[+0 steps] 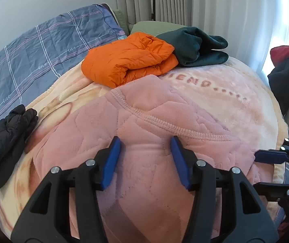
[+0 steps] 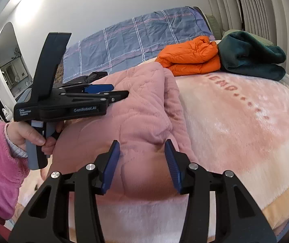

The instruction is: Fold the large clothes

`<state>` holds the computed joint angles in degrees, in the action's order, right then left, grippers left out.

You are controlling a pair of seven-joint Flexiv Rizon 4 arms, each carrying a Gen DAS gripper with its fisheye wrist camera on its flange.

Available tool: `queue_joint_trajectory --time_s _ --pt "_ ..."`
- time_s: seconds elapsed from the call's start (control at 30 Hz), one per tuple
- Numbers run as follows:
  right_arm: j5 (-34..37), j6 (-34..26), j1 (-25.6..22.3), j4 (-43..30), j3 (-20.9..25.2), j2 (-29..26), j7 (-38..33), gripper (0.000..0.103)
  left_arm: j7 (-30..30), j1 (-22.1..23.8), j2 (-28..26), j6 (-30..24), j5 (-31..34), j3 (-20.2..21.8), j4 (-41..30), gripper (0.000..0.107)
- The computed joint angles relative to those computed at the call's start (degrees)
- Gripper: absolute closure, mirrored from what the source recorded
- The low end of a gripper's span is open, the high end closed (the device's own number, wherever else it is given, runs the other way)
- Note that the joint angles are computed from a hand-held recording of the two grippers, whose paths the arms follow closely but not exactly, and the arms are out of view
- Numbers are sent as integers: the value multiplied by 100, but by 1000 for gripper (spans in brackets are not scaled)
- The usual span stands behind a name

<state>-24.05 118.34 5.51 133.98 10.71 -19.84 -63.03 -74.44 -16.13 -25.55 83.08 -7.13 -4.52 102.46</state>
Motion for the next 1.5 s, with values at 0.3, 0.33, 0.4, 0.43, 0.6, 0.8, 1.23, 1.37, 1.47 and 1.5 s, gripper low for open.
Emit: queue_joint_trajectory --time_s 0.3,0.33,0.4,0.43,0.6,0.8,1.23,1.37,1.47,1.5 --pt "455 -308 430 -161 -225 -163 -328 57 -714 -518 458 128 566 627 262 42" --pt "204 -269 171 -182 -66 -220 -172 57 -636 -373 703 290 517 443 585 34" --pt "-101 -258 -267 -237 267 -312 21 56 -271 -121 1112 680 317 110 1246 31" --pt "-141 -251 -285 -234 266 -309 46 56 -368 -157 1324 776 540 190 1542 29" --pt "81 -171 25 -172 38 -251 -101 55 -1857 -995 1897 524 2495 1342 2213 27" --pt "225 -144 114 -149 -6 -216 -149 55 -3302 -987 2079 472 3489 1363 2277 27" --pt "207 -105 84 -152 14 -233 -189 55 -6143 -1172 1710 -1791 6377 869 953 22" --pt "4 -111 -63 -159 107 -258 -99 55 -5926 -718 1926 -1599 5873 699 1398 23" --pt "-174 -73 -205 -170 183 -294 16 55 -5236 -259 2070 -1117 5130 583 1853 24" --pt "-174 -52 -194 -167 164 -297 23 55 -5007 -166 2108 -1011 4894 533 1972 30"
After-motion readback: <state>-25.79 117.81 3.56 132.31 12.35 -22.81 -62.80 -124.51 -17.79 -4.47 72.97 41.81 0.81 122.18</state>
